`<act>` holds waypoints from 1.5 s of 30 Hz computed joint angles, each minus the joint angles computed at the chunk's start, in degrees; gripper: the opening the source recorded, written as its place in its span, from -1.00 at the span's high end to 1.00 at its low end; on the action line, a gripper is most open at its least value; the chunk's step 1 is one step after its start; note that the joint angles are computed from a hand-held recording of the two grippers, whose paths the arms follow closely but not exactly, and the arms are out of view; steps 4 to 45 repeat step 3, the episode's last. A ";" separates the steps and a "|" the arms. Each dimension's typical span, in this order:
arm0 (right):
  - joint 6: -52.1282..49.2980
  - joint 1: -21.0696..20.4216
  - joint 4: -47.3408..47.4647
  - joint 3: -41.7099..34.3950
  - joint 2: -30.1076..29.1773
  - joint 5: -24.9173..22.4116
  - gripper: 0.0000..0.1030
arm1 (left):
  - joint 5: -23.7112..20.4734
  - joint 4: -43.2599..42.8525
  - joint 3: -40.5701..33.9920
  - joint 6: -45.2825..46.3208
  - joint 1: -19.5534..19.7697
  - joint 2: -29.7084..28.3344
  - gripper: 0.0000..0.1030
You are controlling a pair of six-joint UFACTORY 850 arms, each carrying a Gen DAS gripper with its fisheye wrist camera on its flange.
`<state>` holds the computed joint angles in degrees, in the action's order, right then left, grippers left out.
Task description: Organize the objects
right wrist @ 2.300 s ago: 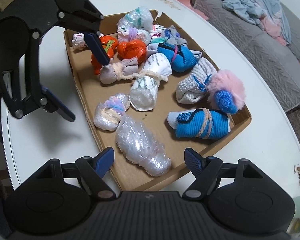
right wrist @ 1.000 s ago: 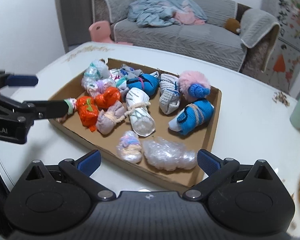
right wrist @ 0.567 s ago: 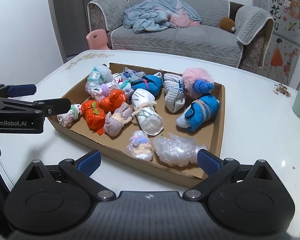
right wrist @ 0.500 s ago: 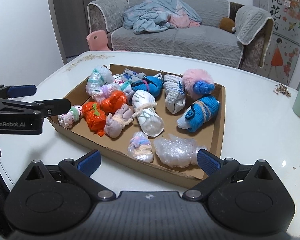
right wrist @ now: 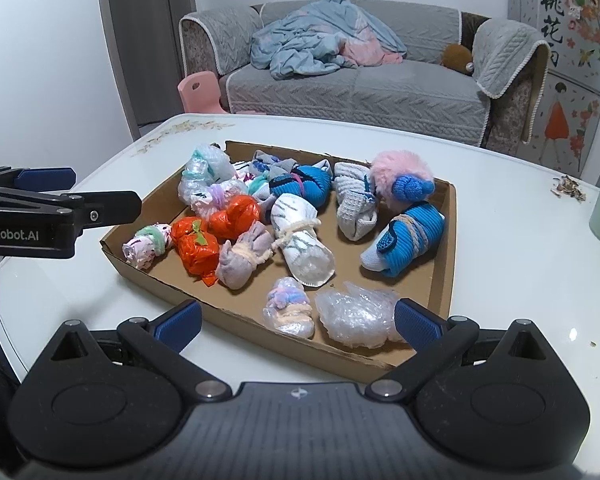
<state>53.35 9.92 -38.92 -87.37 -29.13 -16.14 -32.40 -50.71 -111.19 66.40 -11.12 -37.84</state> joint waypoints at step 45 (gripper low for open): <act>1.99 0.14 -2.36 -0.12 0.00 -0.08 -0.99 | 0.64 -2.15 0.70 2.99 -0.08 0.52 -0.99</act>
